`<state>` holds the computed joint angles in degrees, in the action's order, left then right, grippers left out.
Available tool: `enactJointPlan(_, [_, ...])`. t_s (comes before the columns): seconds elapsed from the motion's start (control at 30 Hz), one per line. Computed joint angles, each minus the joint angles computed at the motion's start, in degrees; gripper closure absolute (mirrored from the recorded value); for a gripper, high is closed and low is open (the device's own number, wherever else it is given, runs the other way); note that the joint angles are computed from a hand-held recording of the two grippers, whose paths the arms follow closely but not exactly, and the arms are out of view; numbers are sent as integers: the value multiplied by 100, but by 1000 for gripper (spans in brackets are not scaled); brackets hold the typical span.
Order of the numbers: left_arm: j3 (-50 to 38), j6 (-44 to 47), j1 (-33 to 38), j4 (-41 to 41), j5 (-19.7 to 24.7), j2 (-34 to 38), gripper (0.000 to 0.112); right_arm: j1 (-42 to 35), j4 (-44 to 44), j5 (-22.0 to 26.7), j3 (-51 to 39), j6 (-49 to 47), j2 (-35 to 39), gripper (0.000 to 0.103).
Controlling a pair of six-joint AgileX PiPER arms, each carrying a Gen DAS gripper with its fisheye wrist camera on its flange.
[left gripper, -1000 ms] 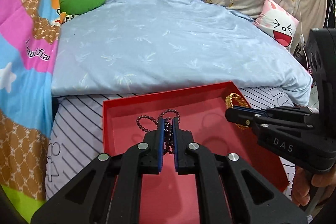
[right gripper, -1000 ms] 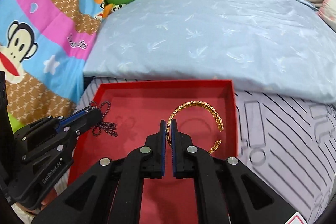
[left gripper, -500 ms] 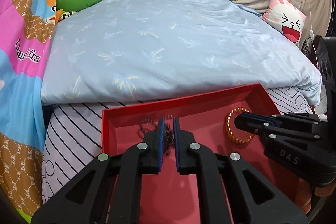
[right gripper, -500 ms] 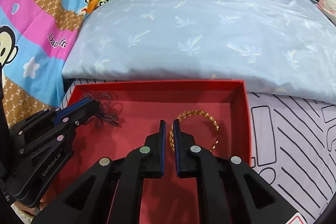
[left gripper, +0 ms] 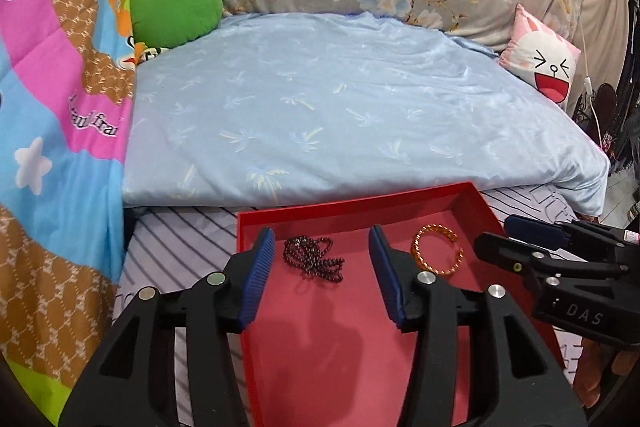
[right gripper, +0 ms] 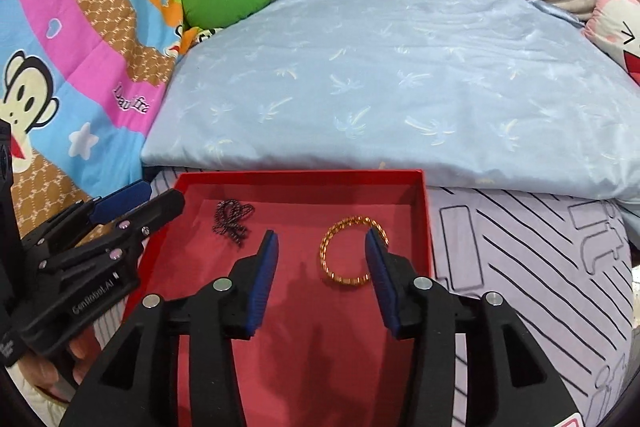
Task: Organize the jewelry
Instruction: 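Lift both grippers out of the tray back toward the bracelets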
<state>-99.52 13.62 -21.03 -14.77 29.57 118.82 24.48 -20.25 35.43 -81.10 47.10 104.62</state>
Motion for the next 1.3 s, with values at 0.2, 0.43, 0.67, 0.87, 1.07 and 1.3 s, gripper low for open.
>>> enactJointPlan(0.2, [1791,244,-61,-301,-528,-1298,65,817,-1142,361,1022,1302,-1001,52])
enactJointPlan(0.43, [3562,133,-204,-395,-908,-2621,65,2189,-2105,1251,1837,2832,-1791,50])
enactJointPlan(0.67, [5085,70,-206,-504,-1109,-3723,65,3606,-2345,2126,2607,4235,-2302,48])
enactJointPlan(0.87, [6193,128,-123,-682,-1188,-4393,64,4554,-2199,2574,3066,5240,-2408,48])
enactJointPlan(1.07, [7005,-76,-124,-538,-1220,-4910,64,5287,-1976,2745,3350,6041,-2398,48])
enactJointPlan(1.3, [7522,-550,-188,-181,-1157,-5416,64,6038,-1653,3016,3664,6878,-2529,48])
